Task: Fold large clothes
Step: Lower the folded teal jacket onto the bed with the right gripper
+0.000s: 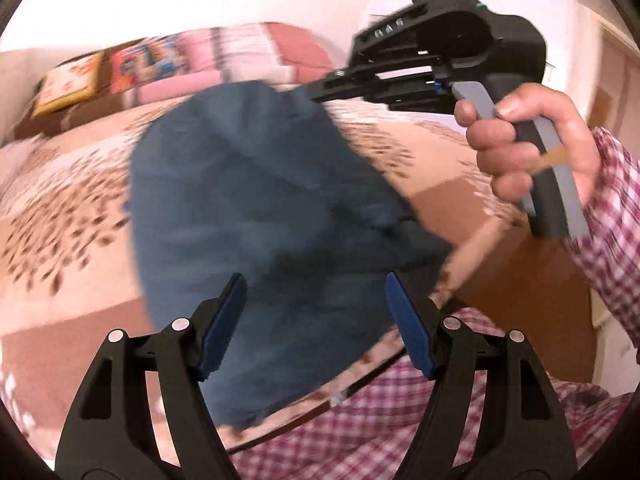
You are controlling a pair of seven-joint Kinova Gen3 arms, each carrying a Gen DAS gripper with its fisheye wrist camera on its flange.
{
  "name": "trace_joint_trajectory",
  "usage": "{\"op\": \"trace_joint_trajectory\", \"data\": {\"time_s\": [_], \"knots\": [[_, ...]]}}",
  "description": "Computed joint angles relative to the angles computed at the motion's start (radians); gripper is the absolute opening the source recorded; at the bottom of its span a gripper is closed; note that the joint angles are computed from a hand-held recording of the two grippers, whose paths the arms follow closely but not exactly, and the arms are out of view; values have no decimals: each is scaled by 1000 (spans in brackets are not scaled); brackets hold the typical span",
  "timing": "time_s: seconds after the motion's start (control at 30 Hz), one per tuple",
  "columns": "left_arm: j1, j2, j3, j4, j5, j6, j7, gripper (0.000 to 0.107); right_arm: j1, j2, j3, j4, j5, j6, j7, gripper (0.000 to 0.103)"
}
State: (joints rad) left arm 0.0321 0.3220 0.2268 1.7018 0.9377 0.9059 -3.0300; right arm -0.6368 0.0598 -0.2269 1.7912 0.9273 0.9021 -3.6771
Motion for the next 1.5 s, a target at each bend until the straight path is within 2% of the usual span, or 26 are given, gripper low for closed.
{"op": "trace_joint_trajectory", "data": {"time_s": [0.1,0.17,0.2,0.27,0.37,0.43,0.53,0.67,0.8,0.9,1.0,1.1,1.2,1.3,1.4,1.5], "knots": [[71,38,-101,-38,-63,-13,116,70,108,55,-40,-68,-78,-2,122,4],[104,52,-117,-49,-122,-46,182,70,139,117,-37,-125,-144,61,203,3],[96,59,-96,-49,-142,-60,191,70,141,143,-8,-140,-184,79,244,0],[41,59,-11,-36,-157,-95,173,70,135,171,52,-138,-262,66,289,0],[11,64,32,-29,-159,-113,130,70,99,171,135,-60,-305,-32,257,0],[-5,59,43,-17,-147,-112,95,70,71,165,160,-17,-285,-60,202,0],[-15,53,45,-13,-131,-96,77,70,50,170,164,4,-262,-51,162,0],[-28,65,31,-36,-113,-42,109,70,18,179,166,26,-213,-39,90,0],[-36,95,13,-92,-121,26,225,72,14,185,162,29,-199,-28,73,0],[-34,126,-6,-142,-135,68,329,78,15,182,158,33,-201,-26,75,0],[-61,154,14,-185,-148,88,424,86,12,180,157,45,-190,-30,66,0],[-26,208,-39,-278,-144,172,546,91,5,180,156,52,-172,-30,46,0],[-30,249,-2,-336,-184,183,640,94,-2,184,152,46,-165,-14,38,0],[7,311,0,-426,-238,250,756,94,0,180,149,37,-174,-5,40,0],[26,357,18,-475,-275,284,804,96,6,163,148,48,-178,-22,25,0],[46,380,24,-491,-294,270,836,98,10,144,138,55,-176,-28,-4,0]]}}
